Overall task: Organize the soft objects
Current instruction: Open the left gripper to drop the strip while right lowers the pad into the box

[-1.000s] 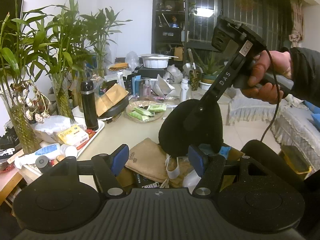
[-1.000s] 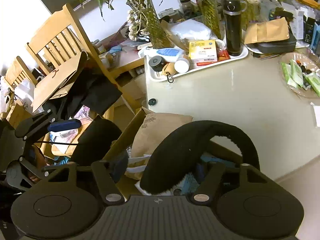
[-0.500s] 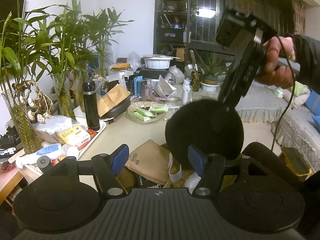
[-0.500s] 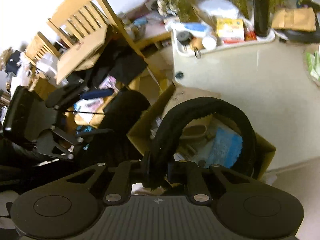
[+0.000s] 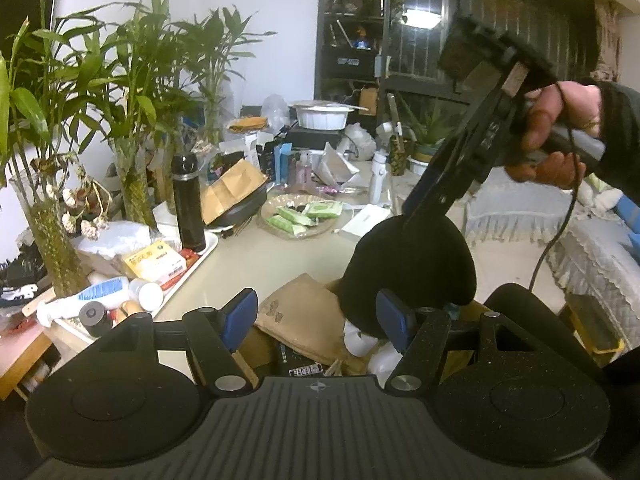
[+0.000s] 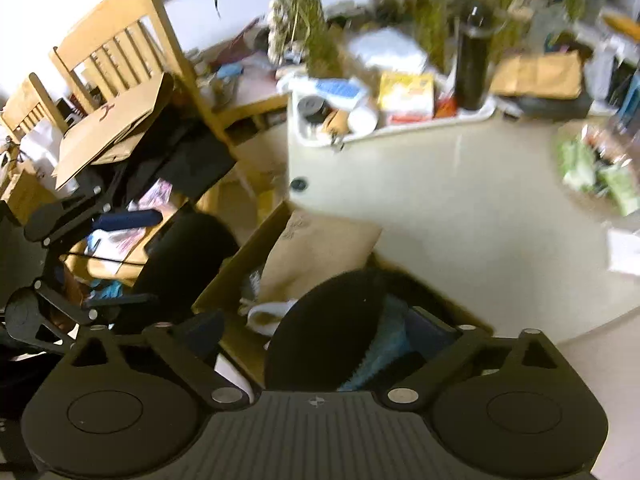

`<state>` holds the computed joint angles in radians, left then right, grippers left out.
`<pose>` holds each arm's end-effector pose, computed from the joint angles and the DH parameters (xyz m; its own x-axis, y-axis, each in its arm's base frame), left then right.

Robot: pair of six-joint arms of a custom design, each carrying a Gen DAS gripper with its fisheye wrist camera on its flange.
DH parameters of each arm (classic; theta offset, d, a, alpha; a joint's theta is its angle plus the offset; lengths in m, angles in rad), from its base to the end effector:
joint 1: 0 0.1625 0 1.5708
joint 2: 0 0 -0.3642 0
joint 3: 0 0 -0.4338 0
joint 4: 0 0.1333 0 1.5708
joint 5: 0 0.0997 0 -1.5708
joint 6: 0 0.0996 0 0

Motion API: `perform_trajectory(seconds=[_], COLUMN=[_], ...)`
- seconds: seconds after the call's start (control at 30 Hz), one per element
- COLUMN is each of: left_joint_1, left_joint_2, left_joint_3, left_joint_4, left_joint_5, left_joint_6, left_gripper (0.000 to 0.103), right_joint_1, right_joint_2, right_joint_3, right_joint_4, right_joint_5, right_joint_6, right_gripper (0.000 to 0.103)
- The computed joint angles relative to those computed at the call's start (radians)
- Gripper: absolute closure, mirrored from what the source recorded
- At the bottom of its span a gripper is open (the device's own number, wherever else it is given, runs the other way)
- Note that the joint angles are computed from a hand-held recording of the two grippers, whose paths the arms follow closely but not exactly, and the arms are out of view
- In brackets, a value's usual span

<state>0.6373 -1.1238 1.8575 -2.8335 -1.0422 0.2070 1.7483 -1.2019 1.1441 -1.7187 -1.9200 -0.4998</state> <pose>-0.3803 -0.5099 0.1765 -0.5604 0.6366 -0.5298 0.8267 0.3912 -0.4044 0.2179 -0.6529 0.4560 -0.7397 -0.5470 0.3919 -0.6009 0.7991 -0.0187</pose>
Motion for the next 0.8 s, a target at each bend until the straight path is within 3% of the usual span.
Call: perform_trajectory(seconds=[0.17, 0.33, 0.4, 0.47, 0.57, 0.8], left_joint_1=[-0.007, -0.020, -0.026, -0.031, -0.039, -0.065], left_joint_2=[0.007, 0.007, 0.008, 0.007, 0.008, 0.018], left_joint_3=[-0.023, -0.044, -0.055, -0.062, -0.082, -0.077], left_joint_4=[0.046, 0.119, 0.161, 0.202, 0.290, 0.355], left_joint_5=[0.021, 0.045, 0.060, 0.070, 0.085, 0.166], left_joint_6=[-0.056, -0.128, -0.170, -0.213, -0.250, -0.313], left_gripper=[0.024, 0.021, 0.015, 0.003, 0.000, 0.000], right_joint_1=[0.019, 0.016, 0.009, 0.000, -0.010, -0.012], right_joint_2=[-0.089, -0.197, -0.245, -0.295, -0.350, -0.450], right_joint_3=[0.133, 0.292, 0.361, 0.431, 0.520, 0.696], right_joint_4=[-0.209, -0.415, -0.491, -0.560, -0.640, -0.789], right_joint_5=[-0.049, -0.065, -0.059, -0.050, -0.050, -0.090], right_joint_6=[-0.075, -0.147, -0.164, -0.171, -0.168, -0.193], right_gripper=[0.000, 0.000, 0.000, 0.000, 0.000, 0.000])
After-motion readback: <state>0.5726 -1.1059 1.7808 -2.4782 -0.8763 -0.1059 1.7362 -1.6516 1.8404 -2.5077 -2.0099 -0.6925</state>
